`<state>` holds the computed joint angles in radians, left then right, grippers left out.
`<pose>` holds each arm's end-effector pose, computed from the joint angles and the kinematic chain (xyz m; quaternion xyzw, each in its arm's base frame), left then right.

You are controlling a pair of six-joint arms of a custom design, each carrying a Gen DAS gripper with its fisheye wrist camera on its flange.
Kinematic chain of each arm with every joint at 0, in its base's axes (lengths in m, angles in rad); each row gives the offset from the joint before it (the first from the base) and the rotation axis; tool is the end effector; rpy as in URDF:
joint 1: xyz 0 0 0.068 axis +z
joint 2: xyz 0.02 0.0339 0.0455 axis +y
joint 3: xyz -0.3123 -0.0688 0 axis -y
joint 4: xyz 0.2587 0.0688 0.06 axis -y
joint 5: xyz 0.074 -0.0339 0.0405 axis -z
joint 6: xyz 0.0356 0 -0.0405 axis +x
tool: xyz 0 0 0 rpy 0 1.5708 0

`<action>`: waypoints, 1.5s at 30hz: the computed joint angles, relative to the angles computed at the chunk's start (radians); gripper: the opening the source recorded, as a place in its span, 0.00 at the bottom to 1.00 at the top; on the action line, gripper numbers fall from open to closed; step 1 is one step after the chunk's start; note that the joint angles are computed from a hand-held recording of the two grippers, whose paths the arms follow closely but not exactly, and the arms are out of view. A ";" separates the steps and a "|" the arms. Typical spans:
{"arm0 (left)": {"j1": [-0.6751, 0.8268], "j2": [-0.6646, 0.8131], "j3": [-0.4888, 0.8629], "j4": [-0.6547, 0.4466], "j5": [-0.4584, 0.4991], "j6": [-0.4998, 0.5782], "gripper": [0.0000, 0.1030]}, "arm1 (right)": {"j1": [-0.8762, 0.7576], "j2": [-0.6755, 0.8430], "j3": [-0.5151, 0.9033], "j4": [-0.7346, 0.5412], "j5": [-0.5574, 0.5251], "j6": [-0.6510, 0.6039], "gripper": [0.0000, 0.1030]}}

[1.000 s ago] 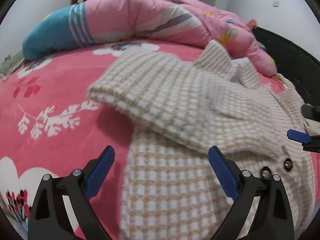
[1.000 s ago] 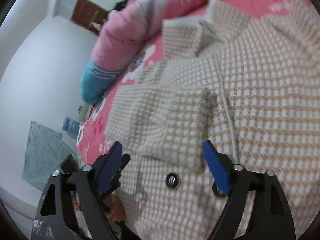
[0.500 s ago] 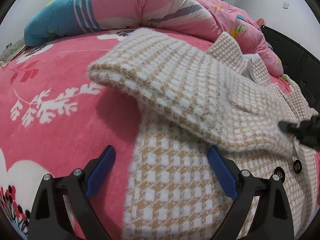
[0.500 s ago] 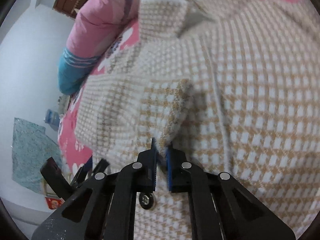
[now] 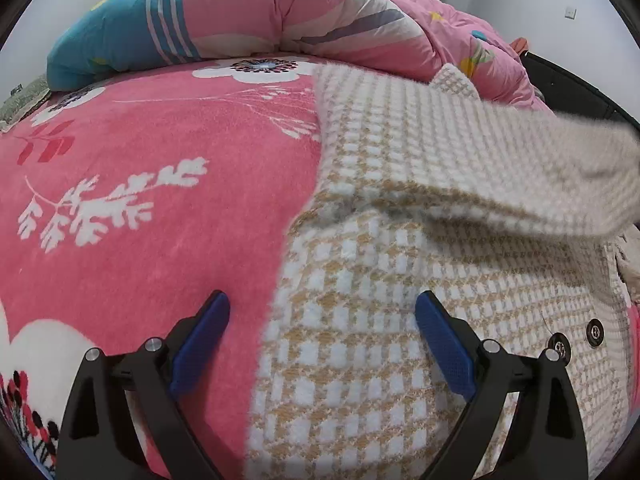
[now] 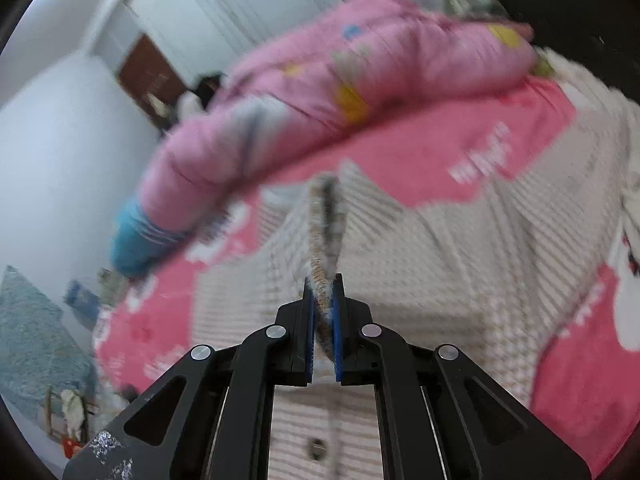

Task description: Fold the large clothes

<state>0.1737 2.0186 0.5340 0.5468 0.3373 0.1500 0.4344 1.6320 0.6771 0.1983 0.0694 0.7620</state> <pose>0.2984 0.0404 0.0557 0.0411 0.9374 -0.1080 0.3285 0.2887 0.1312 0.1735 0.1632 0.9032 0.1965 0.3449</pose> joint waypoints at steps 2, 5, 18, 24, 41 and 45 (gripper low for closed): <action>-0.001 0.000 0.003 -0.004 0.001 -0.001 0.89 | -0.021 0.067 0.001 0.022 -0.026 0.007 0.05; -0.004 -0.001 0.002 -0.004 0.000 -0.003 0.89 | -0.025 0.144 0.029 0.031 0.009 -0.004 0.05; 0.100 -0.211 0.044 -0.151 0.259 -0.004 0.89 | -0.017 0.053 -0.075 0.073 0.131 -0.161 0.36; -0.062 -0.095 0.309 -0.360 0.291 -0.049 0.87 | -0.013 0.198 -0.029 0.138 0.032 -0.201 0.22; -0.085 0.046 0.419 -0.258 0.061 -0.157 0.87 | -0.071 0.292 0.087 0.131 0.023 -0.301 0.24; -0.116 0.023 0.444 -0.308 0.161 -0.148 0.87 | -0.086 0.405 0.188 0.089 -0.061 -0.313 0.24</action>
